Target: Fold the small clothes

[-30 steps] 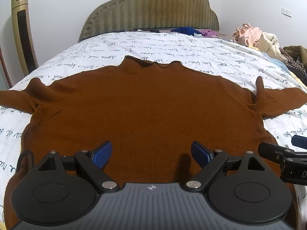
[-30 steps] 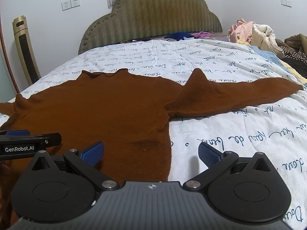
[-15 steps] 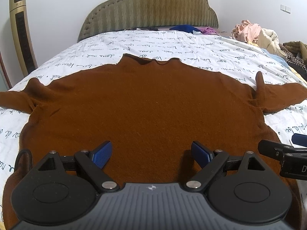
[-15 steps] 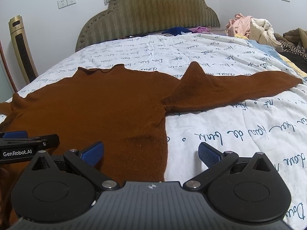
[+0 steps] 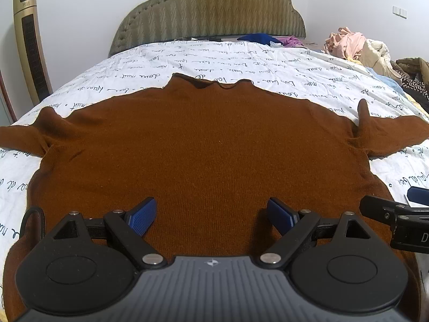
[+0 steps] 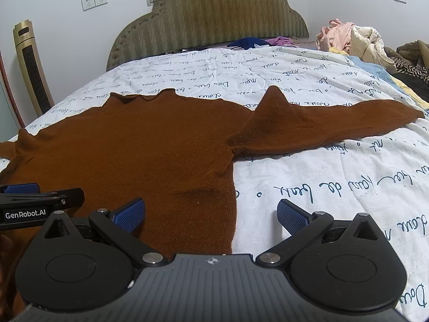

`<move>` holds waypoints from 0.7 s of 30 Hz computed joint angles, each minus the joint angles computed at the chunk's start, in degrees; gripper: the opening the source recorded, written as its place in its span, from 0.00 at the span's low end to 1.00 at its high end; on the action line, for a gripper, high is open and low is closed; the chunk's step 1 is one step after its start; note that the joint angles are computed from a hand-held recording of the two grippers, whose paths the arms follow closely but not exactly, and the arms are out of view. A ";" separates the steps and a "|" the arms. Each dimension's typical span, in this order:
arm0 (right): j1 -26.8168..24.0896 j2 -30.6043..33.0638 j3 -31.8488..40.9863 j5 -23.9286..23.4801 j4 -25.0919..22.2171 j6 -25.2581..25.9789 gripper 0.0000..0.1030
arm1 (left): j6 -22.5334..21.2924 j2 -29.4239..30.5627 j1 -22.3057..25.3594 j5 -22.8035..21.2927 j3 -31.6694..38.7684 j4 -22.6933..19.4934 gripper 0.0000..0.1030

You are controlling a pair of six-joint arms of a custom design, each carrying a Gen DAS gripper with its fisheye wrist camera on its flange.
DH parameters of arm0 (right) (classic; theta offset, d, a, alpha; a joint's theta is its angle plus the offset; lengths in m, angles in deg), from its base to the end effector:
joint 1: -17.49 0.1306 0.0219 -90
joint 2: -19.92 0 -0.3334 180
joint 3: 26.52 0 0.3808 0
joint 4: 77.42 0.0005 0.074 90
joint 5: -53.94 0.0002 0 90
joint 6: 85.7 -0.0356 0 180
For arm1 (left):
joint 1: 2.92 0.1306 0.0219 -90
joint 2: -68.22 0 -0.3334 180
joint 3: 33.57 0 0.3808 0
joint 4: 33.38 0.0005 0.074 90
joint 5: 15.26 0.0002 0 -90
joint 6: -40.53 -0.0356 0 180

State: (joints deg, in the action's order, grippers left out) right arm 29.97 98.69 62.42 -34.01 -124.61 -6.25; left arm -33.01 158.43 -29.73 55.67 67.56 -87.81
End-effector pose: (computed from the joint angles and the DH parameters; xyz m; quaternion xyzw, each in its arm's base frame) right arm 0.4096 0.0888 0.4587 -0.0071 0.8949 0.0733 0.4402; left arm 0.4289 -0.2043 0.4619 0.0166 0.9083 -0.0020 0.4179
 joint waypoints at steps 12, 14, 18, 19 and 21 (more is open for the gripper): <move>-0.02 -0.01 -0.01 -0.01 -0.02 -0.21 1.00 | -0.06 -0.19 0.43 0.07 -0.51 0.32 0.87; -0.06 -0.04 -0.03 -0.11 -0.06 -0.31 1.00 | -0.18 -0.34 0.44 0.06 -0.75 0.63 0.87; -0.14 -0.15 -0.16 -0.23 0.02 -0.17 1.00 | -0.21 -0.56 0.45 0.22 -1.14 0.87 0.87; -0.15 -0.19 -0.19 -0.19 0.03 -0.17 1.00 | -0.19 -0.55 0.43 0.21 -1.13 0.87 0.87; -0.18 -0.22 -0.20 -0.22 0.03 -0.15 1.00 | -0.15 -0.52 0.42 0.21 -1.09 0.78 0.87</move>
State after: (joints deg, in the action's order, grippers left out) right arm 29.79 98.47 62.22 -34.23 -124.59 -6.40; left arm -33.16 157.91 -29.30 55.88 66.47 -87.03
